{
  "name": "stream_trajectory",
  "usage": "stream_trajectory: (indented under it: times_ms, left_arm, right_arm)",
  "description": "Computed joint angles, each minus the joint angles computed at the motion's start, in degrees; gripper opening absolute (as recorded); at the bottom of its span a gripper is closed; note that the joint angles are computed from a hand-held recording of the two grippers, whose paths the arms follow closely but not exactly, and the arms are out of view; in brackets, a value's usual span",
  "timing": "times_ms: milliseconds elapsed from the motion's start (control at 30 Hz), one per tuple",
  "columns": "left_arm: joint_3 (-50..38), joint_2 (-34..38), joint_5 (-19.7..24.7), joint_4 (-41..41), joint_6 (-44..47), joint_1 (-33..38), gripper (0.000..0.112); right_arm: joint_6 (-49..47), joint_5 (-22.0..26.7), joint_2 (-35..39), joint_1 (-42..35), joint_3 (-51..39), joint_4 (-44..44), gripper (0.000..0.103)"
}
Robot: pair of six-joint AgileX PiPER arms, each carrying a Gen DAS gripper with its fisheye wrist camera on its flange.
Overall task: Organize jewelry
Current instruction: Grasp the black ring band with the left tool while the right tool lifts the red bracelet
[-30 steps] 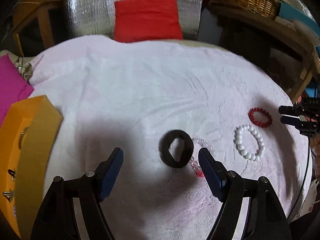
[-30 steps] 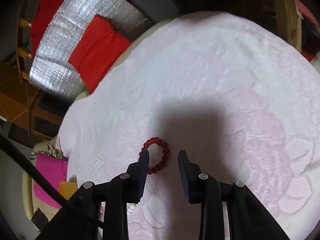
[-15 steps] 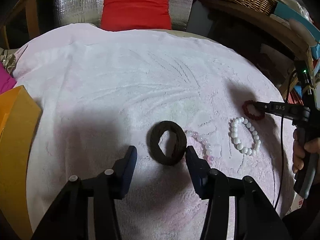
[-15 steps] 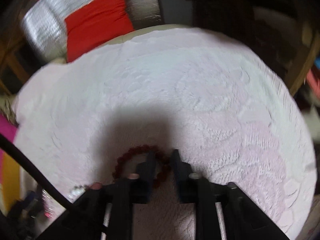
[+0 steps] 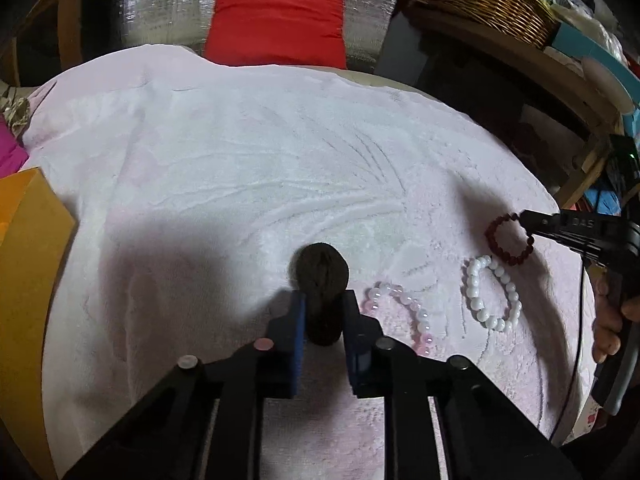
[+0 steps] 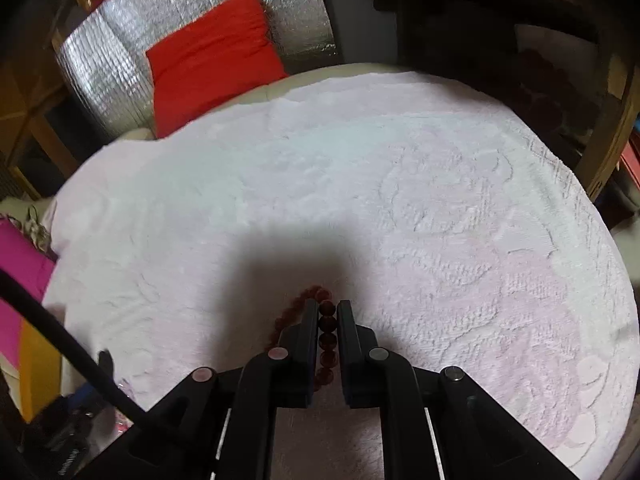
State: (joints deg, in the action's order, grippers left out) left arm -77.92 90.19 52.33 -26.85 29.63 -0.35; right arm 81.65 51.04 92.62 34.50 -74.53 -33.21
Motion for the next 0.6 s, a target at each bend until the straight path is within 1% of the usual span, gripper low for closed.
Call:
stream_trajectory:
  times_ms: [100,167,233,300,367,467,567,600]
  left_arm:
    - [-0.9,0.3,-0.4,-0.3,-1.0,1.4,0.016]
    - [-1.4,0.5,0.0,-1.1,-1.1,2.4,0.016]
    - [-1.6,0.3,-0.2,-1.0,-1.4,2.9,0.016]
    - [-1.5,-0.3,-0.5,-1.0,-0.9,3.2,0.016]
    - [-1.1,-1.0,-0.7,-1.1,-0.4,3.2,0.016]
    - [-0.6,-2.0,-0.6,-1.4,0.9,3.4,0.016]
    - [-0.4,-2.8,-0.5,-1.6,1.4,3.6,0.016]
    - [-0.1,-3.4,-0.9,-1.5,1.5,3.6,0.016]
  right_arm:
    - [-0.9,-2.3,-2.0,-2.0,1.7,2.8,0.011]
    - [-2.6,-3.0,-2.6,-3.4,2.4,5.0,0.015]
    - [-2.8,-2.2,-2.2,-3.9,2.2,4.8,0.016]
    - [-4.6,-0.3,-1.0,-4.2,0.8,5.7,0.018]
    - [-4.9,0.1,-0.4,-4.5,0.6,6.1,0.025]
    - [-6.2,0.9,1.9,-4.6,-0.8,6.2,0.028]
    - [-6.8,4.3,4.7,-2.2,-3.5,2.2,0.029]
    - [-7.6,6.0,6.2,-1.4,-5.0,1.4,0.029]
